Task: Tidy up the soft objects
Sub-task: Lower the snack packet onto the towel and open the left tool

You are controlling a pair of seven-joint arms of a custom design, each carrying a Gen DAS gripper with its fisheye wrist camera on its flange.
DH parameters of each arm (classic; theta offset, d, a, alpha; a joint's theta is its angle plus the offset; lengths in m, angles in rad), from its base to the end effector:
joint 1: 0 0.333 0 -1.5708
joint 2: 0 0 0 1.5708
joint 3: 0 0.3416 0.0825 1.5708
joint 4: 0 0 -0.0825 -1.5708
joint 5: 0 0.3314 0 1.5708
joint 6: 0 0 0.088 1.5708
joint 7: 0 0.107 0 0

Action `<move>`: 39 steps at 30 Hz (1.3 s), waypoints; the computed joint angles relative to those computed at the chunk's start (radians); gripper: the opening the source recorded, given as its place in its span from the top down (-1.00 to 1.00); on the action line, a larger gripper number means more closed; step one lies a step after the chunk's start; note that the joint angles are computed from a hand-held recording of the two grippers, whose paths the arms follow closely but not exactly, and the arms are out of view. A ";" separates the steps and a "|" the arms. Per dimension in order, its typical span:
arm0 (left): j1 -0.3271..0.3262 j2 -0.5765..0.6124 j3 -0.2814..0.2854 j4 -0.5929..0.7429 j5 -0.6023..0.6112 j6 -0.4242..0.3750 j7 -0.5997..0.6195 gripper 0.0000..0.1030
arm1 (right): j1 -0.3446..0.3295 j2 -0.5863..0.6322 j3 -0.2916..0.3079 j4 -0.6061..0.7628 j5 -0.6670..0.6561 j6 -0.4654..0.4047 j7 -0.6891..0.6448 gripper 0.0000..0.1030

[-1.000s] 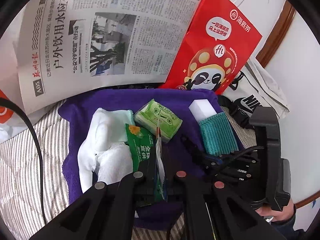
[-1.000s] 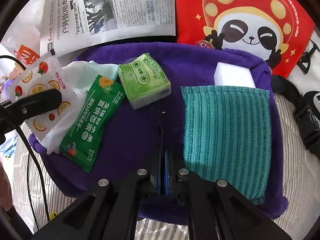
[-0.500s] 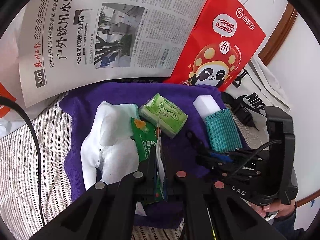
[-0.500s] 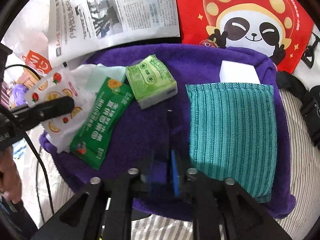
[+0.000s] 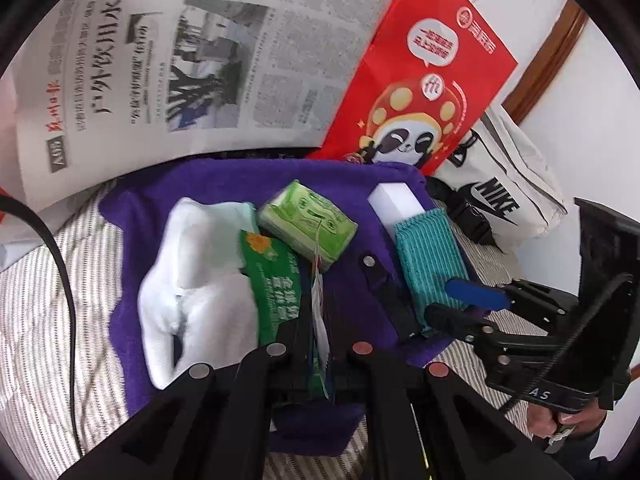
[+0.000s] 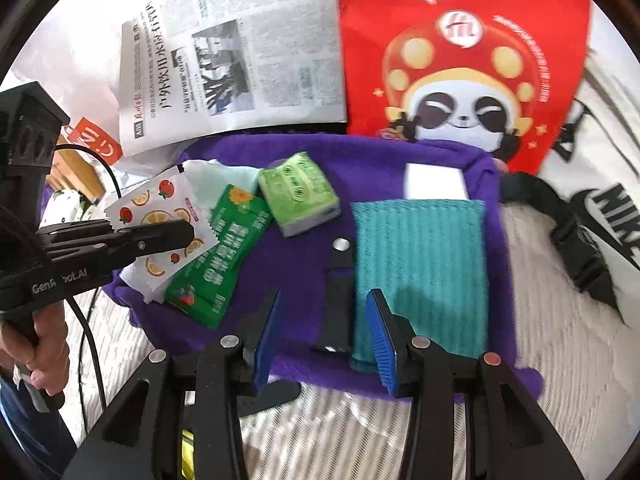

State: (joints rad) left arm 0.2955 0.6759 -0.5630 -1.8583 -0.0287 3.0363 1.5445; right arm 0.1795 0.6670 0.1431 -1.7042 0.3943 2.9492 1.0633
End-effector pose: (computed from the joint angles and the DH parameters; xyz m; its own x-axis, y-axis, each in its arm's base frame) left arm 0.6575 -0.1082 0.3244 -0.1065 -0.9252 0.3642 -0.8611 -0.0973 -0.4991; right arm 0.6724 0.1764 0.3262 0.4182 -0.9048 -0.0805 -0.7615 -0.3009 -0.5741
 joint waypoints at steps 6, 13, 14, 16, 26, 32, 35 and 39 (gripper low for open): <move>-0.053 0.042 0.028 0.079 -0.008 -0.086 0.008 0.90 | -0.054 -0.066 0.028 -0.126 0.039 0.064 -0.025 0.17; -0.170 0.084 0.149 0.150 -0.010 -0.126 -0.042 0.90 | -0.100 -0.081 0.077 -0.165 0.081 0.097 -0.063 0.07; -0.172 0.090 0.150 0.154 -0.010 -0.122 -0.043 0.90 | -0.101 -0.081 0.077 -0.166 0.082 0.093 -0.066 0.06; -0.175 0.097 0.151 0.160 -0.008 -0.123 -0.044 0.87 | -0.090 -0.083 0.062 -0.170 0.080 0.090 -0.063 0.06; -0.220 0.067 0.209 0.151 0.034 -0.118 -0.088 0.53 | -0.062 -0.098 0.030 -0.208 0.061 0.108 -0.052 0.06; -0.355 0.028 0.373 0.127 0.140 -0.074 -0.212 0.05 | -0.070 -0.122 0.044 -0.255 0.049 0.136 -0.064 0.05; -0.363 0.010 0.387 0.110 0.172 -0.058 -0.238 0.05 | -0.080 -0.138 0.057 -0.283 0.049 0.150 -0.074 0.04; -0.424 -0.032 0.465 0.079 0.245 -0.045 -0.316 0.05 | -0.102 -0.155 0.077 -0.315 0.057 0.154 -0.084 0.04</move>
